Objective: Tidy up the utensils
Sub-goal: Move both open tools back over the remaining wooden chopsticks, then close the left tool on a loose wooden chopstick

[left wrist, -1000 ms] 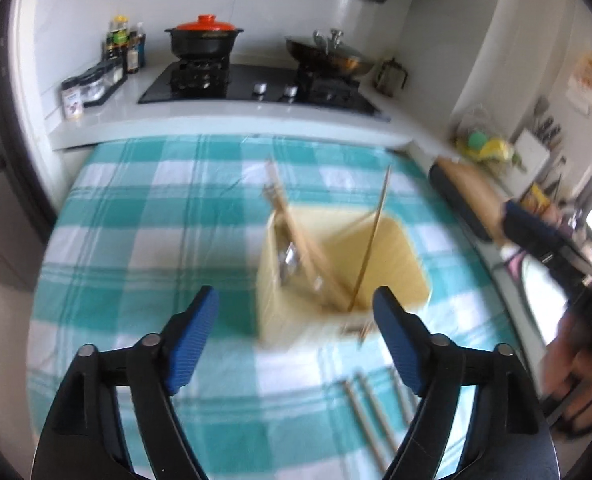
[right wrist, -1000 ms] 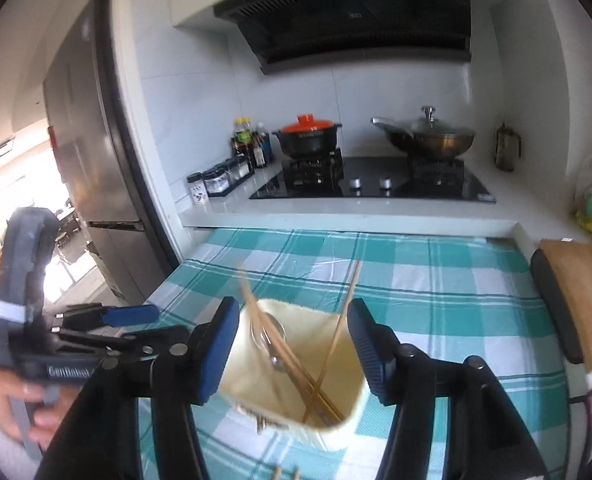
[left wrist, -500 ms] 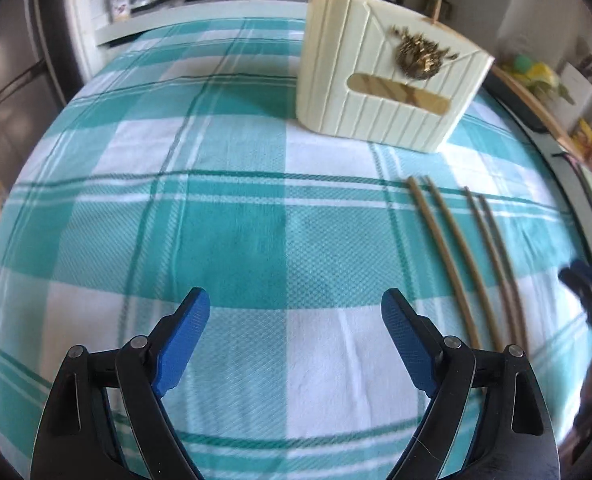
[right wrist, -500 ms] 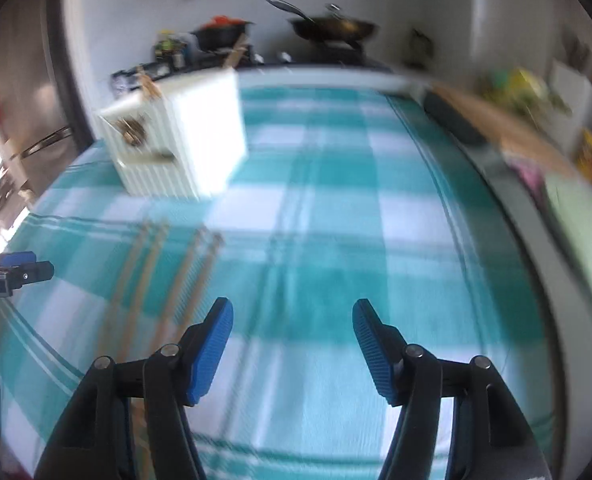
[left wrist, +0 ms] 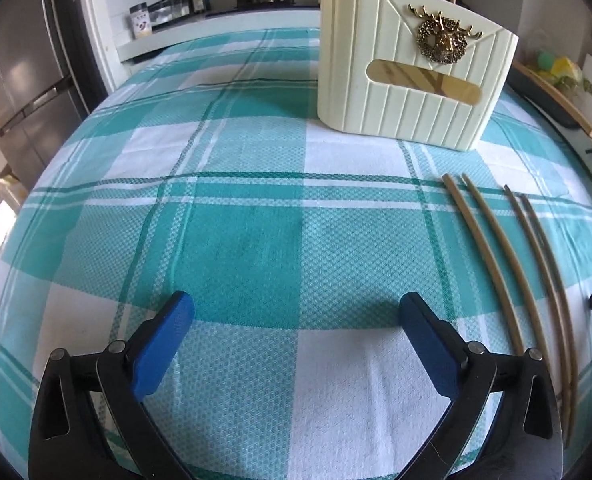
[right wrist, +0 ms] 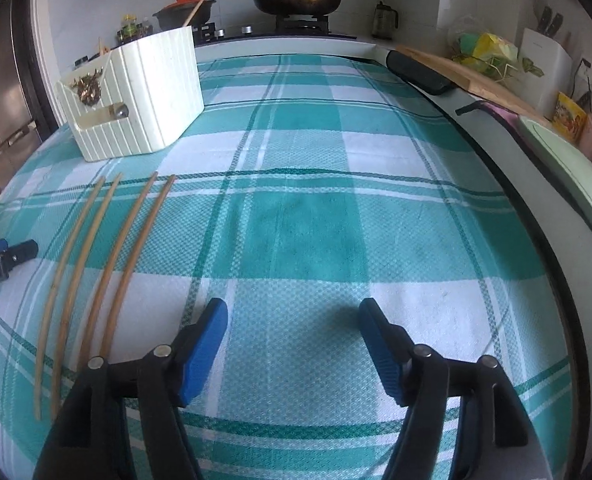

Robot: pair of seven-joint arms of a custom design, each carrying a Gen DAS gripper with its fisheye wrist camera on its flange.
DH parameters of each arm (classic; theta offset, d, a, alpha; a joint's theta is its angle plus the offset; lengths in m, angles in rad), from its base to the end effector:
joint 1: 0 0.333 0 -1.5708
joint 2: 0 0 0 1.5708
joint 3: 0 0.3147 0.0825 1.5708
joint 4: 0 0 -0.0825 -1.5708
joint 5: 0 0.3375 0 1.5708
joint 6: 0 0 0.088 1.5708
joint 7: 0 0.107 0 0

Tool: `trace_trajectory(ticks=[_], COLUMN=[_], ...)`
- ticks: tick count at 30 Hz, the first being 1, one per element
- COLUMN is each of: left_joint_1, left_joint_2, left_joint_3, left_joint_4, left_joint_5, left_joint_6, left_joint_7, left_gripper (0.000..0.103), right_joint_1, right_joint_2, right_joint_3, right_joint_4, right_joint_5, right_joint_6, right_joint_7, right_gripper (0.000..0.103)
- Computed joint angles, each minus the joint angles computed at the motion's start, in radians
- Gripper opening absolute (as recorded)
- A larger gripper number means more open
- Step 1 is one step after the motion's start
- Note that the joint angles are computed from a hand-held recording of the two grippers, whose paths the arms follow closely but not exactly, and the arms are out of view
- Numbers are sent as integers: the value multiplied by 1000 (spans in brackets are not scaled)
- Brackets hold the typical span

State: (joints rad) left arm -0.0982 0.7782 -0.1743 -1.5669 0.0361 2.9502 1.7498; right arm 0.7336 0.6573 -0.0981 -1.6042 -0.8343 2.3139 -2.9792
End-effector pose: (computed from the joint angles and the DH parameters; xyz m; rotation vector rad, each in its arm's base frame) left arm 0.6929 -0.1649 0.2903 -1.4960 2.2484 -0.7160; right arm 0.5398 0.3937 0.2854 -1.3784 2.3350 -0.8591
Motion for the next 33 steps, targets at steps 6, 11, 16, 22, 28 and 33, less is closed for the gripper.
trace_trajectory(ticks=[6, 11, 16, 22, 28, 33], left_joint_1=[15, 17, 15, 51, 130, 246], left_joint_2=[10, 9, 9, 9, -4, -35], left_joint_3=[-18, -20, -18, -62, -157, -341], left_joint_4=[17, 14, 14, 6, -40, -129], left_joint_5=[-7, -12, -15, -35, -112, -162], left_joint_6=[-14, -13, -13, -9, 48, 93], left_joint_7=[18, 25, 27, 63, 126, 204], left_gripper=[103, 103, 103, 102, 101, 101], right_joint_1=[0, -1, -1, 0, 0, -1], right_joint_2=[-7, -3, -4, -5, -5, -4], right_joint_3=[1, 3, 2, 1, 2, 2], right_joint_4=[-10, -4, -6, -7, -7, -5], right_joint_5=[-3, -2, -2, -3, -2, -2], right_joint_6=[0, -3, 0, 0, -1, -1], right_joint_7=[2, 1, 3, 4, 2, 2], right_gripper=[70, 70, 70, 70, 70, 70])
